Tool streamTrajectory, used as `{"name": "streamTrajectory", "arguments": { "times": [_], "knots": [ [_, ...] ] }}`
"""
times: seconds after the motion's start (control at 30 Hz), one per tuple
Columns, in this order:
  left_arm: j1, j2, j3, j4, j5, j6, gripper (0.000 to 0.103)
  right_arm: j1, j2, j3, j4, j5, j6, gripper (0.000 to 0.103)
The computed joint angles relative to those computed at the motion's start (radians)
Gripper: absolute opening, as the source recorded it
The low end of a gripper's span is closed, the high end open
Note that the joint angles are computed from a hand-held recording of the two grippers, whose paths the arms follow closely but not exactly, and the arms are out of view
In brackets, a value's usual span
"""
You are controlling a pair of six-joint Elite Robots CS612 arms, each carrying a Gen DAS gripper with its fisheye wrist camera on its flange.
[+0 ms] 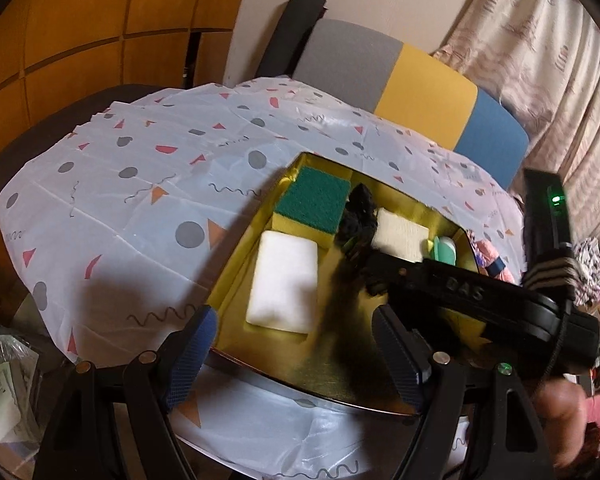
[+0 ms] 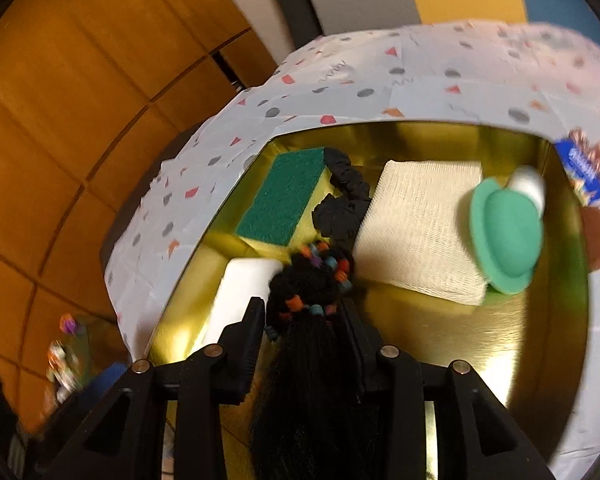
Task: Organize soft objects
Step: 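Carry the black beaded hair piece into the gold tray and open right tool, then grasp the brown egg-shaped sponge with left tool while right tool moves to the pink towel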
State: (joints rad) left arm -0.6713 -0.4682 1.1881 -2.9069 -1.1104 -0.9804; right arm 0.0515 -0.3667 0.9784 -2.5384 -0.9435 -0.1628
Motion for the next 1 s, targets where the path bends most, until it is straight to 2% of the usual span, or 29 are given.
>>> {"name": "streamTrajectory", "arguments": {
  "times": [0.03,0.1,0.23,0.43,0.63,1.0],
  "knots": [
    [0.001,0.0,0.001,0.001,0.002,-0.004,0.081,-0.001,0.008,-0.012,0.01,0.026,0.017,0.04],
    [0.002,0.0,0.0,0.007,0.0,-0.012,0.081,-0.002,0.015,-0.024,0.024,0.042,0.048,0.051],
    [0.002,0.001,-0.001,0.007,-0.005,-0.022,0.081,-0.01,-0.008,0.02,-0.053,0.052,0.053,0.055],
    [-0.003,0.011,-0.015,0.007,-0.023,0.014,0.081,-0.036,-0.051,0.097,-0.189,0.049,0.071,0.064],
    [-0.011,0.026,-0.034,-0.033,-0.064,0.083,0.081,-0.07,-0.085,0.164,-0.309,-0.011,0.08,0.067],
    [-0.03,0.051,-0.07,-0.092,-0.124,0.225,0.081,-0.134,-0.102,0.217,-0.307,-0.156,0.094,0.067]
  ]
}}
